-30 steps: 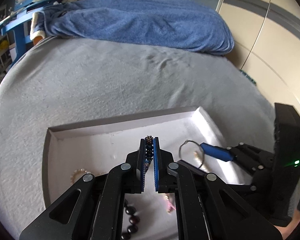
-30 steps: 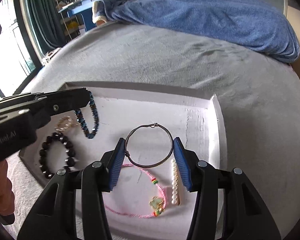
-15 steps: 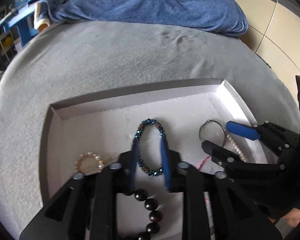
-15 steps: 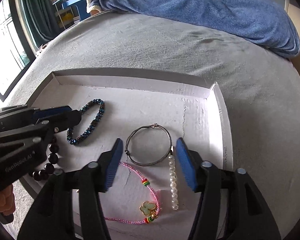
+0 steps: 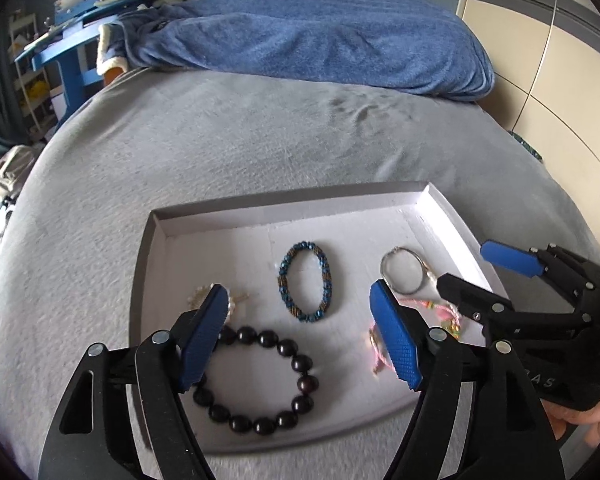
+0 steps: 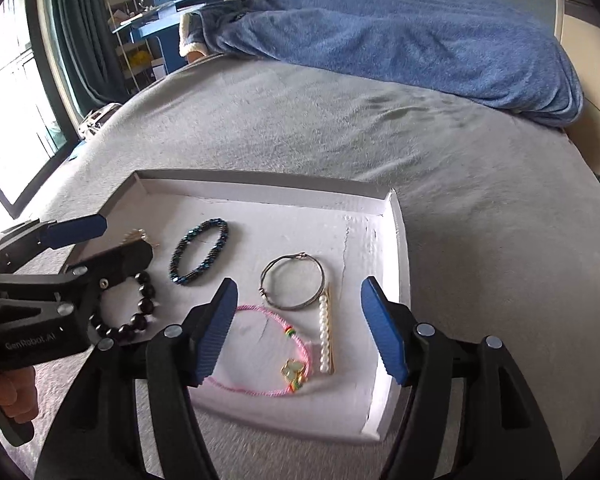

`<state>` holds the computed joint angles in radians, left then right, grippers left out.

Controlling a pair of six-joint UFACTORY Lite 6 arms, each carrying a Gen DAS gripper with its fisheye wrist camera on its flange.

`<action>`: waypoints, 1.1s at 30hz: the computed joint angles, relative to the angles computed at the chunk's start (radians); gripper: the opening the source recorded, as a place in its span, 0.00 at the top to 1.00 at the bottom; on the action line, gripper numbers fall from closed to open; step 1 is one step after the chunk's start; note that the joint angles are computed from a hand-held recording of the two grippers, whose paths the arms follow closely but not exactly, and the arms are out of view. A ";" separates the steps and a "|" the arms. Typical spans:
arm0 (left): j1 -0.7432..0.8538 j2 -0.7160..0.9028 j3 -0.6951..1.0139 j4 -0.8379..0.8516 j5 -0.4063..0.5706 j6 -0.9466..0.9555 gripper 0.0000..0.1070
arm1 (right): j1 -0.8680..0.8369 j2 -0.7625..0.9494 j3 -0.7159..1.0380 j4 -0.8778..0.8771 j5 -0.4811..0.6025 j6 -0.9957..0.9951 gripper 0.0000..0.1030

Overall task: Organize jewelry
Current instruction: 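Carry both items into the grey box and open both tools to release them, then move both open tools back from the box to the jewelry pile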

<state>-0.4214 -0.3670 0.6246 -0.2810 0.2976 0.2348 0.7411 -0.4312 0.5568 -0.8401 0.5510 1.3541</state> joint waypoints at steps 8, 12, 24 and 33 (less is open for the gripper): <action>-0.004 -0.214 -0.091 0.128 0.093 -0.138 0.26 | 0.148 -0.071 -0.024 0.025 0.141 0.028 0.34; -0.012 -0.331 -0.140 0.145 0.146 -0.195 0.24 | 0.223 -0.124 -0.046 0.043 0.204 0.064 0.29; -0.191 -0.606 -0.236 0.407 0.306 -0.500 0.20 | 0.560 -0.329 -0.159 -0.006 0.464 0.370 0.21; -0.313 -0.836 -0.359 0.521 0.465 -0.648 0.20 | 0.982 -0.348 -0.238 -0.027 0.742 0.725 0.18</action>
<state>-0.7346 -1.2030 0.2656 0.2405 0.7625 -0.4128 1.7232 -0.7794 0.3193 -0.8675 1.2932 2.0790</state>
